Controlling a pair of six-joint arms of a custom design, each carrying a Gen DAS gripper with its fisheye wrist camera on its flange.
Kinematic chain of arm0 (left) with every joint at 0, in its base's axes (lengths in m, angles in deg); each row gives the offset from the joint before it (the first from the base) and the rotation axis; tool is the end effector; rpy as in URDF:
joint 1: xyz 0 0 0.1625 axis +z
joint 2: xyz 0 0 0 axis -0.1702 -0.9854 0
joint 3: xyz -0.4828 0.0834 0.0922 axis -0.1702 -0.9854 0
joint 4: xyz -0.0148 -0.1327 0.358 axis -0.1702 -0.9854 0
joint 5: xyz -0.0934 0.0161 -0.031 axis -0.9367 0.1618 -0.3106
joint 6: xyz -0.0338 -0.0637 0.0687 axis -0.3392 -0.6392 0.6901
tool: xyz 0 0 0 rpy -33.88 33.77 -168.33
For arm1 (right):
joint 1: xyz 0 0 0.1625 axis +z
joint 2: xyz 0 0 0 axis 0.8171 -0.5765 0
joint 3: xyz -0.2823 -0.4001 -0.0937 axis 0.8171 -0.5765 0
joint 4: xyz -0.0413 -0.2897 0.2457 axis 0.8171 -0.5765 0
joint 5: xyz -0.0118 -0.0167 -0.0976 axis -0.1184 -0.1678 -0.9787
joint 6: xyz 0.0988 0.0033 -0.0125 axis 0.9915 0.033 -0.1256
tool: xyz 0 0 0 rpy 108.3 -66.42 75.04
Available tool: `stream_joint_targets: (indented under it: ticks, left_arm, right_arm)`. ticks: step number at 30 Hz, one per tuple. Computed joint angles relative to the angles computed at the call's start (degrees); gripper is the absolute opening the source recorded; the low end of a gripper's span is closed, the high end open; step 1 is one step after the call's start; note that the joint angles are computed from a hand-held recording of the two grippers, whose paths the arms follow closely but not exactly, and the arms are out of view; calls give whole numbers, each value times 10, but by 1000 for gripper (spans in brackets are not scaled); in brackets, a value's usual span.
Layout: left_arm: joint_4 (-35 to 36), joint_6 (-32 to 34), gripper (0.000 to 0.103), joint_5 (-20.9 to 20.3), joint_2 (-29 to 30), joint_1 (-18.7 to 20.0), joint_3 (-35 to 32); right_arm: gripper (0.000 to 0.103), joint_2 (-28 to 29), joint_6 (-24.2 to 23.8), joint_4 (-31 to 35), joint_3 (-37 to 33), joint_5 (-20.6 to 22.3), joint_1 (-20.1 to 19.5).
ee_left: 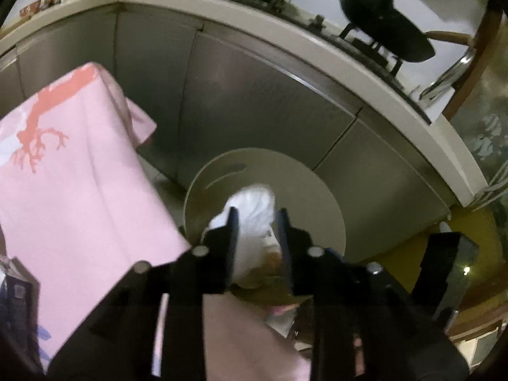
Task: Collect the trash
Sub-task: 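Carry the tissue and sauce packet to the beige bin and release both, then return both tools to the table above the remaining trash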
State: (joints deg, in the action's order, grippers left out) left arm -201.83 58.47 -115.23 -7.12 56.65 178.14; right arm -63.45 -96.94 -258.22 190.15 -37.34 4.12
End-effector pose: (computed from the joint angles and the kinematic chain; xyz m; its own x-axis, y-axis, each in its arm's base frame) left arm -0.3252 -0.5947 -0.1062 -0.8077 0.4909 -0.3264 0.5761 0.7749 -0.2602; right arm -0.1121 -0.4938 0.2255 -0.9833 0.1271 0.1301 -0.0305 0.5902 -0.8067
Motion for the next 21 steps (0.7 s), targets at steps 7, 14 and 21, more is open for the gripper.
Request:
stream_joint_targets:
  ticks: [7, 14, 21]
  left_arm:
    - [-92, 11, 30, 26, -34, -8, 76]
    - [-214, 10, 30, 105, -92, -28, 212]
    - [-312, -21, 30, 239, -138, -55, 347]
  right_arm:
    - [59, 9, -10, -90, 56, 36, -15]
    - [59, 49, -34, -191, 120, 54, 2]
    - [59, 103, -53, -243, 159, 32, 61]
